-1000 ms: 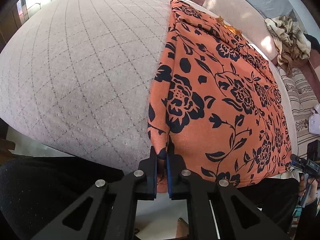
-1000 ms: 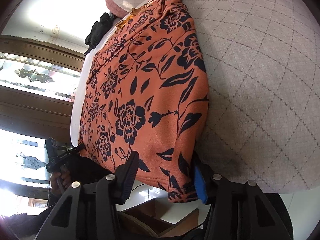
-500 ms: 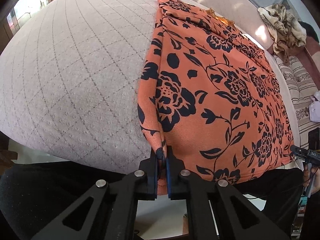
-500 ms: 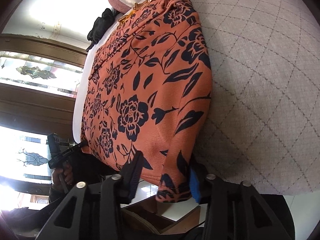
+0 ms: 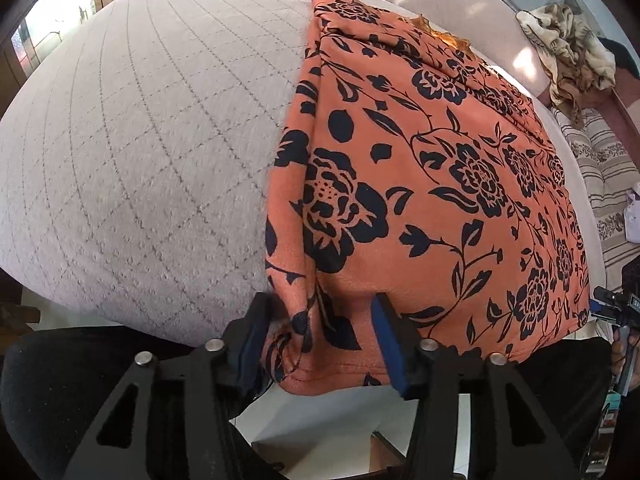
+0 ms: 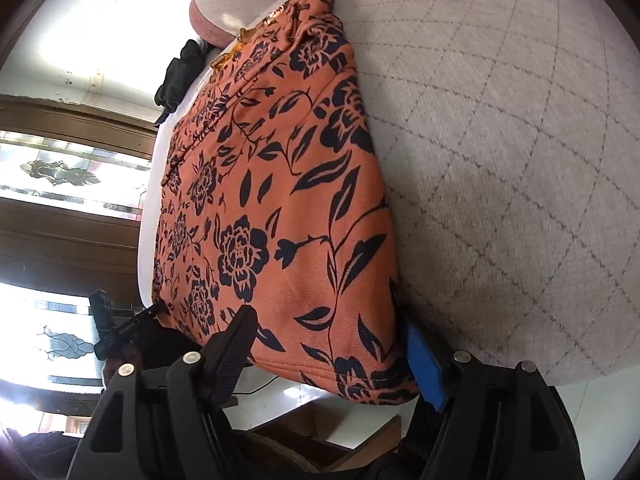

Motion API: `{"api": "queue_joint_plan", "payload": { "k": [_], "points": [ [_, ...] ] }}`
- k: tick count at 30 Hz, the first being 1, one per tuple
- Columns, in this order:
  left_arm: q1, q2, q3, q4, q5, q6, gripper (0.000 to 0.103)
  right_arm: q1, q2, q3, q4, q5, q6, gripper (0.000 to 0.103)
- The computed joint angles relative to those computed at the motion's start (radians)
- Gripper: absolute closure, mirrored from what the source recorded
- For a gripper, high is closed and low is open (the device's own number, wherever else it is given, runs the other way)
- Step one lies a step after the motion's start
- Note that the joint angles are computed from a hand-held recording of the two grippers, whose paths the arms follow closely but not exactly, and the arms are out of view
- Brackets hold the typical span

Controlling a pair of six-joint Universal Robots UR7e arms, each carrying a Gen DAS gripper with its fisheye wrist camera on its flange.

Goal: Fold small clothes

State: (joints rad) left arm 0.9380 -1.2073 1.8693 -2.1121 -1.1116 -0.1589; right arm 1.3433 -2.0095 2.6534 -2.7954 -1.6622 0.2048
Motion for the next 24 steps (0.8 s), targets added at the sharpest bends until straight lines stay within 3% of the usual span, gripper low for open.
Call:
{"api": "queue_joint_plan", "payload": {
  "k": [1, 2, 3, 4, 5, 7, 10, 13, 14, 17, 18, 19, 20, 21, 23, 24],
  "points": [
    [-0.004, 0.002, 0.002, 0.001, 0.012, -0.002, 0.048, 0.002, 0.001, -0.005, 0.007, -0.01, 0.001, 0.036],
    [-0.009, 0.006, 0.005, -0.003, 0.024, -0.003, 0.049, 0.017, 0.01, -0.015, 0.021, -0.037, 0.002, 0.052],
    [-0.016, 0.007, 0.01, -0.011, 0.038, 0.0, 0.064, 0.033, 0.022, -0.025, 0.034, -0.061, 0.003, 0.083],
    [-0.017, 0.003, 0.011, -0.017, 0.036, 0.016, 0.081, 0.034, 0.025, -0.029, 0.05, -0.063, 0.004, 0.091],
    [-0.007, 0.003, -0.005, -0.005, -0.007, 0.021, 0.098, 0.045, 0.032, -0.034, 0.056, -0.076, 0.007, 0.092],
    [-0.003, -0.003, -0.028, -0.003, -0.046, -0.01, 0.098, 0.075, 0.037, -0.035, 0.031, -0.087, 0.009, 0.092],
    [-0.004, -0.001, -0.04, 0.015, -0.033, -0.003, 0.096, 0.096, 0.044, -0.041, 0.005, -0.079, 0.01, 0.09],
    [0.011, 0.017, -0.029, 0.017, -0.024, -0.018, 0.094, 0.048, 0.063, -0.04, 0.028, -0.045, 0.01, 0.082],
    [0.011, 0.017, -0.031, 0.017, -0.032, -0.016, 0.091, 0.045, 0.071, -0.041, 0.032, -0.055, 0.022, 0.069],
    [0.026, 0.017, -0.044, 0.033, -0.095, 0.007, 0.063, 0.041, 0.077, -0.039, 0.016, -0.01, 0.003, 0.043],
    [0.019, 0.026, -0.044, 0.03, -0.094, 0.004, 0.061, 0.047, 0.092, -0.047, 0.021, -0.021, 0.011, 0.044],
    [0.009, 0.03, -0.043, 0.032, -0.073, 0.004, 0.062, 0.055, 0.109, -0.055, 0.025, -0.034, 0.015, 0.045],
    [-0.003, 0.029, -0.036, 0.027, -0.046, 0.014, 0.085, 0.074, 0.123, -0.066, 0.034, -0.072, 0.026, 0.067],
    [-0.007, 0.029, -0.039, 0.025, -0.045, 0.026, 0.098, 0.08, 0.122, -0.072, 0.045, -0.091, 0.028, 0.095],
    [0.008, 0.024, -0.061, -0.001, -0.119, 0.024, 0.098, 0.061, 0.093, -0.056, 0.009, -0.046, 0.032, 0.095],
    [0.005, 0.019, -0.064, -0.016, -0.122, 0.027, 0.098, 0.068, 0.084, -0.055, -0.001, -0.039, 0.026, 0.095]
  ]
}}
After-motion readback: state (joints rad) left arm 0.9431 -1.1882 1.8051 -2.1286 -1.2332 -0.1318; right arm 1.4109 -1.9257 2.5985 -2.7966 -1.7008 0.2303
